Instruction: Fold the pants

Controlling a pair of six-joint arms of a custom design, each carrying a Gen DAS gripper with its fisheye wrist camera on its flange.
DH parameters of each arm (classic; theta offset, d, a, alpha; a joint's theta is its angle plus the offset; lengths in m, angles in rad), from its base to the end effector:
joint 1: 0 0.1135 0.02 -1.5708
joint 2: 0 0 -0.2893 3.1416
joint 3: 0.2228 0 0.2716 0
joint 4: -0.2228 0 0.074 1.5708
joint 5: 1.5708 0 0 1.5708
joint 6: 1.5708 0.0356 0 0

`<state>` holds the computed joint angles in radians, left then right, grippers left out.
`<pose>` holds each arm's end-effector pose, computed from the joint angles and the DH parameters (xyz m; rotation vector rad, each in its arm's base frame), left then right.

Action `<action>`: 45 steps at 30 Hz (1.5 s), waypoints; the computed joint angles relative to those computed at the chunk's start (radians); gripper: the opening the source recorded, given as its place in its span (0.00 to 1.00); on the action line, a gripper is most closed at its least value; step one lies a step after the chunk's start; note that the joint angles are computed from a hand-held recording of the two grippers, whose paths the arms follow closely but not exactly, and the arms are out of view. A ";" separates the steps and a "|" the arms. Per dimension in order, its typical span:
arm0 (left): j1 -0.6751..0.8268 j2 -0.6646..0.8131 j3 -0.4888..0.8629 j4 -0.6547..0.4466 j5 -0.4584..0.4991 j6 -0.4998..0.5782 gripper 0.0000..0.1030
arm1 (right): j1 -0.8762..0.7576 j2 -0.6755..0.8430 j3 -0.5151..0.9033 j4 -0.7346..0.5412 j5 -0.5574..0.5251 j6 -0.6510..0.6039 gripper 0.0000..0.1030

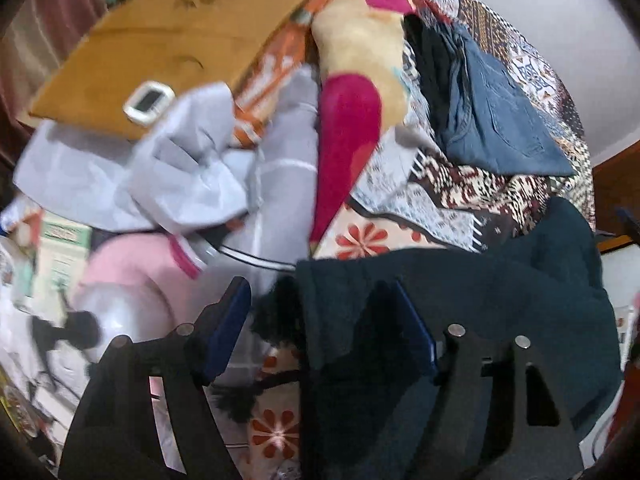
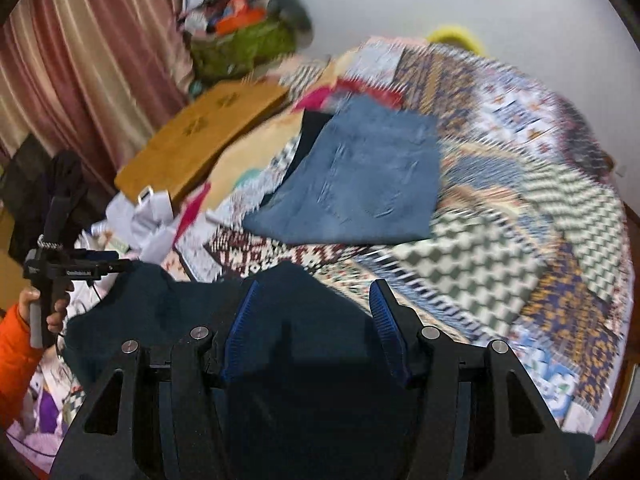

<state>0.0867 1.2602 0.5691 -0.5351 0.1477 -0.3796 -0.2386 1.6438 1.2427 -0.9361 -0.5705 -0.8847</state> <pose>0.2105 0.0130 0.1636 -0.6139 2.7417 -0.2770 0.3276 -0.0599 0.2527 -0.9115 2.4405 0.4835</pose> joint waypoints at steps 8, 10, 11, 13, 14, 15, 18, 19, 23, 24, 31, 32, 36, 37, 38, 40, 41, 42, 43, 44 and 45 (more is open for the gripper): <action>-0.030 0.033 -0.016 0.054 0.137 0.027 0.43 | 0.152 0.156 0.021 0.029 0.100 0.069 0.52; -0.023 0.031 -0.017 0.055 0.153 0.027 0.35 | 0.177 0.186 0.036 0.007 0.108 0.073 0.52; -0.025 0.015 -0.024 0.058 0.148 0.020 0.33 | 0.187 0.191 0.029 0.013 0.111 0.075 0.50; -0.033 -0.019 -0.031 0.056 0.128 0.013 0.25 | 0.194 0.199 0.030 0.011 0.106 0.078 0.36; -0.051 -0.039 -0.032 0.053 0.099 0.005 0.22 | 0.198 0.193 0.019 0.022 0.112 0.083 0.33; -0.066 -0.053 -0.030 0.049 0.072 0.002 0.17 | 0.201 0.184 0.009 0.035 0.114 0.081 0.31; -0.136 -0.095 -0.012 0.032 -0.067 -0.023 0.13 | 0.192 0.142 -0.035 0.088 0.103 0.059 0.18; -0.148 -0.101 -0.002 0.031 -0.103 -0.023 0.12 | 0.188 0.134 -0.037 0.086 0.095 0.038 0.12; -0.160 -0.114 0.066 0.031 -0.219 0.012 0.12 | 0.170 0.068 -0.059 0.157 0.058 0.046 0.09; -0.151 -0.107 0.080 0.036 -0.225 0.026 0.12 | 0.167 0.060 -0.053 0.173 0.045 0.065 0.07; -0.132 0.115 0.241 0.087 -0.310 0.100 0.15 | 0.182 0.037 -0.013 0.362 0.061 0.266 0.02; -0.114 0.158 0.263 0.077 -0.285 0.107 0.17 | 0.179 0.036 -0.008 0.402 0.079 0.301 0.02; -0.088 0.197 0.280 0.023 -0.294 0.060 0.34 | 0.111 0.105 0.148 0.266 0.000 0.377 0.03; -0.080 0.177 0.264 0.022 -0.284 0.054 0.44 | 0.092 0.107 0.167 0.227 -0.017 0.359 0.03; -0.066 0.146 0.240 0.015 -0.264 0.054 0.50 | 0.083 0.100 0.169 0.211 -0.018 0.339 0.05; -0.066 0.101 0.206 -0.001 -0.248 0.038 0.65 | 0.061 0.073 0.147 0.181 -0.015 0.274 0.14; -0.063 0.065 0.177 -0.016 -0.230 0.037 0.65 | 0.047 0.055 0.128 0.160 -0.009 0.236 0.23; -0.075 0.045 0.160 -0.029 -0.228 0.028 0.66 | 0.034 0.047 0.118 0.146 -0.012 0.213 0.28; -0.082 0.019 0.136 -0.050 -0.219 0.027 0.68 | 0.014 0.035 0.100 0.127 -0.020 0.181 0.36; -0.094 0.005 0.121 -0.074 -0.212 0.018 0.71 | -0.003 0.010 0.066 0.117 -0.019 0.152 0.41; -0.104 -0.003 0.108 -0.095 -0.205 0.007 0.77 | -0.013 -0.003 0.049 0.109 -0.017 0.132 0.43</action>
<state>-0.0173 1.2571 0.6767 -0.6300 -0.0574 -0.3722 -0.2521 1.6409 1.2914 -0.8271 -0.5879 -0.7527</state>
